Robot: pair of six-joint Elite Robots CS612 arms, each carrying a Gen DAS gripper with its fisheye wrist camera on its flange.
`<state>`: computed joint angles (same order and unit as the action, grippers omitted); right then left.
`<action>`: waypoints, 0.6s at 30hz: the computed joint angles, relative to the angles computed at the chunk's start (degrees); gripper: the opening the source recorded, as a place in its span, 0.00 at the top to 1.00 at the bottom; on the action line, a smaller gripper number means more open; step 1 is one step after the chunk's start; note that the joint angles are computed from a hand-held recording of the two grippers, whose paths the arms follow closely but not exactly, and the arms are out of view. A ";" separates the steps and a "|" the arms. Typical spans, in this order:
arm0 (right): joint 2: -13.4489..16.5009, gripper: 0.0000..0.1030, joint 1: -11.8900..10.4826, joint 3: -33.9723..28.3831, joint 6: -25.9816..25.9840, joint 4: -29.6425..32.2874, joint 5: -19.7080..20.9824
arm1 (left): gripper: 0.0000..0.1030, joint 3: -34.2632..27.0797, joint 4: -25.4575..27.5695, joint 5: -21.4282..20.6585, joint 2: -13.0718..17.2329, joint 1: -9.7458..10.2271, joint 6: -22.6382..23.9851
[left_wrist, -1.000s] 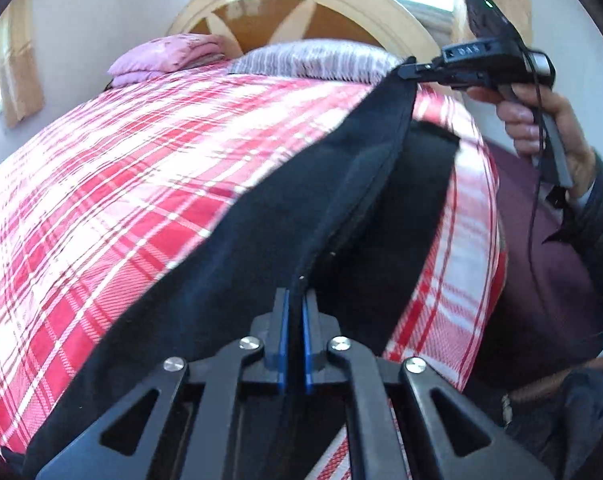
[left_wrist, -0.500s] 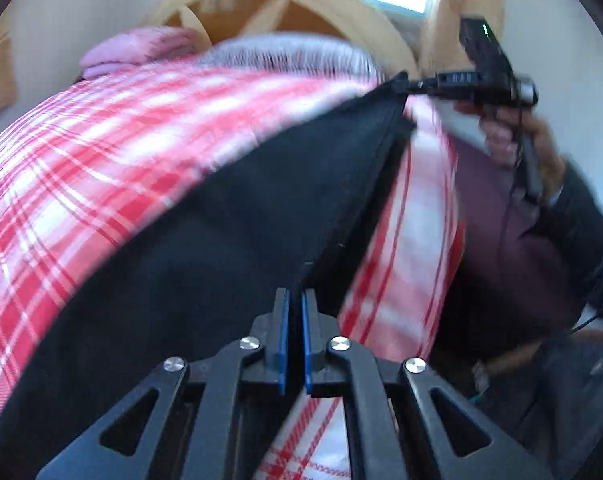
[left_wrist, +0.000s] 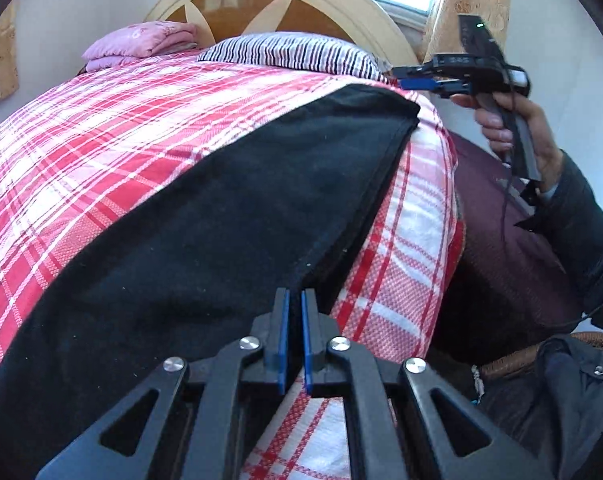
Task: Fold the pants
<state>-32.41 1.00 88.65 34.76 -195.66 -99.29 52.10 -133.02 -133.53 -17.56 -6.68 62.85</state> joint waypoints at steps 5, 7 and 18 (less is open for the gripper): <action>0.79 0.91 0.38 -2.81 -1.33 8.91 -0.74 | 0.93 -0.37 1.07 -0.61 0.08 0.26 0.87; 0.54 0.94 0.63 -1.57 -1.09 7.26 -1.44 | 0.93 -0.34 1.45 -0.75 0.13 0.25 1.08; 0.23 0.94 0.24 0.20 2.65 6.35 -7.26 | 0.93 -0.24 6.05 -0.98 -0.17 0.23 5.16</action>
<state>-32.18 1.24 88.85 37.41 -189.31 -106.55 51.86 -126.97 -134.51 -17.73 -6.45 68.02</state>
